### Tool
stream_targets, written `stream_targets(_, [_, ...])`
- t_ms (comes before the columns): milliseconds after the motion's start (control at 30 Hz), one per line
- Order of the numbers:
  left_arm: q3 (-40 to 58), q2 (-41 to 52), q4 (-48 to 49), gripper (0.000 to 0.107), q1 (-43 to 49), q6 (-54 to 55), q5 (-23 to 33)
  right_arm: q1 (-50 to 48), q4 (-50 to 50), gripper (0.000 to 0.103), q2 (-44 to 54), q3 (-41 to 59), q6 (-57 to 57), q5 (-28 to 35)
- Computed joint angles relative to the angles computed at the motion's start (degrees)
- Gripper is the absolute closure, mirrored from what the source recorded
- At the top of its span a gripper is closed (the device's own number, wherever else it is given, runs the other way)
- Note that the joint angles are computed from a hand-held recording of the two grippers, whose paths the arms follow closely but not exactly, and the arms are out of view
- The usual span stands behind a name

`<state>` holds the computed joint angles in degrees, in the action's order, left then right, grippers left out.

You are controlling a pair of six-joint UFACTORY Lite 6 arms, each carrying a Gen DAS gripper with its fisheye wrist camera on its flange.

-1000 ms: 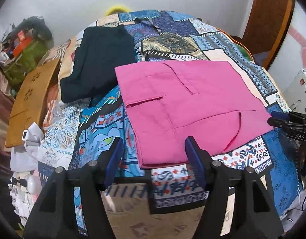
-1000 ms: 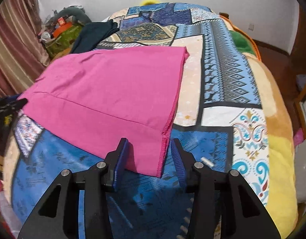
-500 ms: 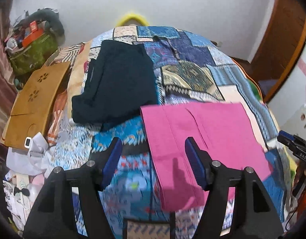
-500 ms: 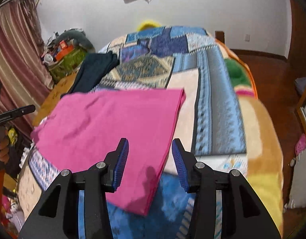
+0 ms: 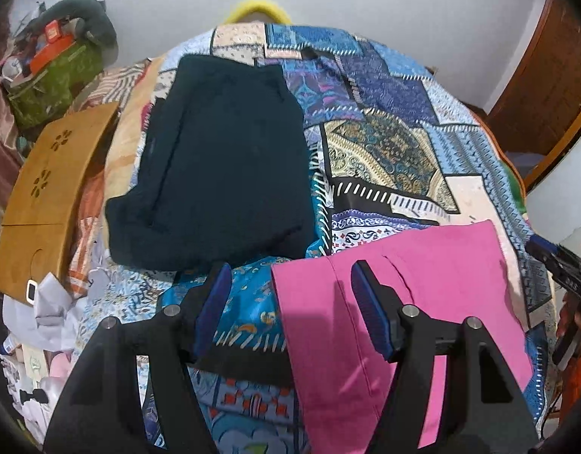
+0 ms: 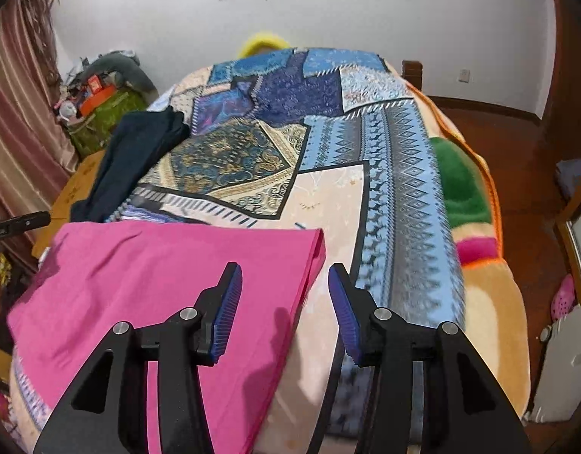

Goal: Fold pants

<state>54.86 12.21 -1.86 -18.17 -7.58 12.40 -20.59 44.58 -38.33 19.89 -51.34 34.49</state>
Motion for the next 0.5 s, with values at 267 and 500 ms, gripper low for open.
stream_targets(267, [6.51, 10.28, -12.32, 0.042, 0.99, 12.47, 0.67, 11.54, 8.96, 0.059, 22.31, 6.83, -7.02, -15.33])
stream_targets(500, [6.58, 13.62, -8.72, 0.039, 0.85, 11.14, -0.30, 20.59, 8.82, 0.059, 31.12, 9.12, -7.53, -21.94])
